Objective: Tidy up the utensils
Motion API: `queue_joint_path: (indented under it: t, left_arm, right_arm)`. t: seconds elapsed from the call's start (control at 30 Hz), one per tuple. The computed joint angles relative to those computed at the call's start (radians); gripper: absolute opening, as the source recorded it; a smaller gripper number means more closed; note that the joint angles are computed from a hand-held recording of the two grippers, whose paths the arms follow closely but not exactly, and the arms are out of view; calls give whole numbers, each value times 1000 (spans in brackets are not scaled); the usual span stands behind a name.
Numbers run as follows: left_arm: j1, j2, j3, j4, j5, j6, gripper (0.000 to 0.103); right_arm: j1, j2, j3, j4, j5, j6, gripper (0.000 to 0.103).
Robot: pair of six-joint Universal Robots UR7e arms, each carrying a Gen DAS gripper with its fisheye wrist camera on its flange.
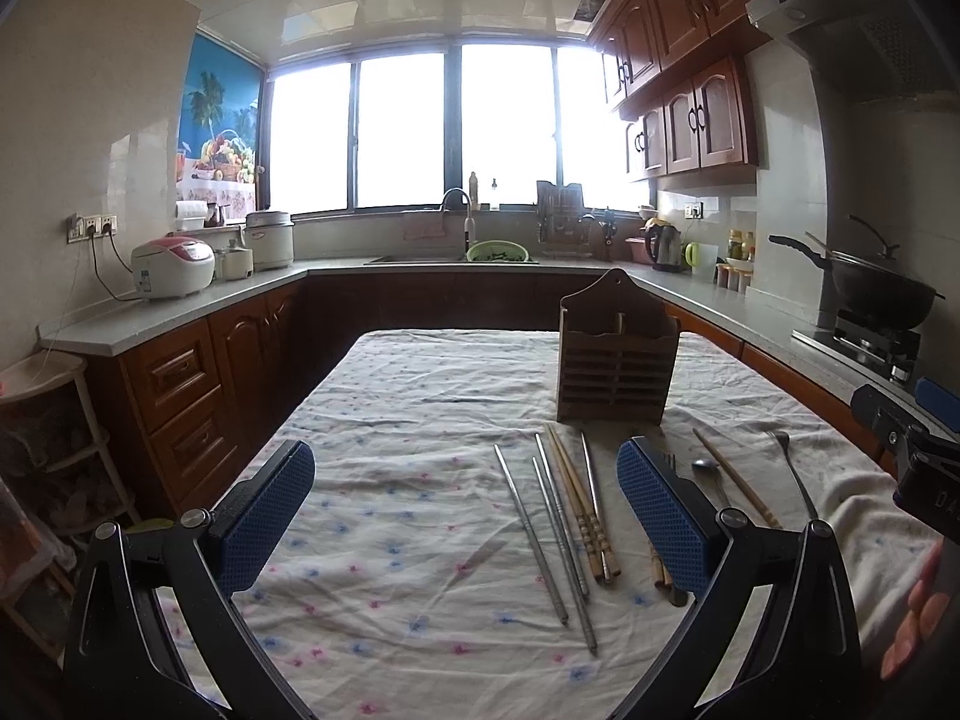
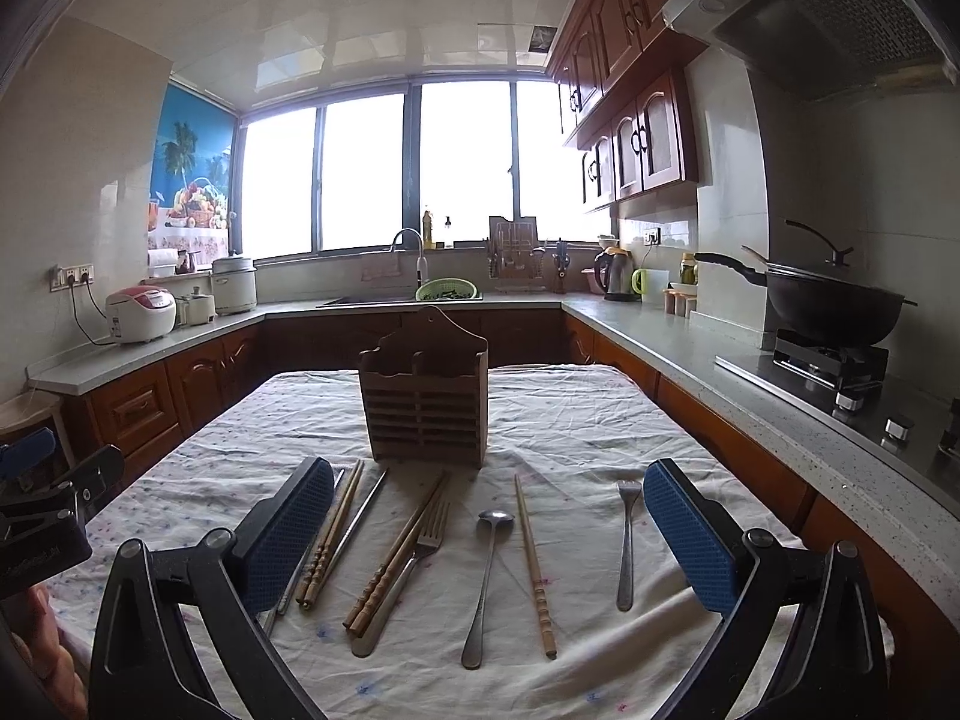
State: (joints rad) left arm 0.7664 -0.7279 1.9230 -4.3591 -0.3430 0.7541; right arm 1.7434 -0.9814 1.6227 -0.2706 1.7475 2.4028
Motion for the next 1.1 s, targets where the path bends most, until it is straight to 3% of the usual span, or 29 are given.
queue_joint_path:
  t: [1.1]
  left_arm:
    - [13, -16, 6, 44, 0, -42, 103]
  right_arm:
    - [-2, 14, -15, 26, -11, 1, 103]
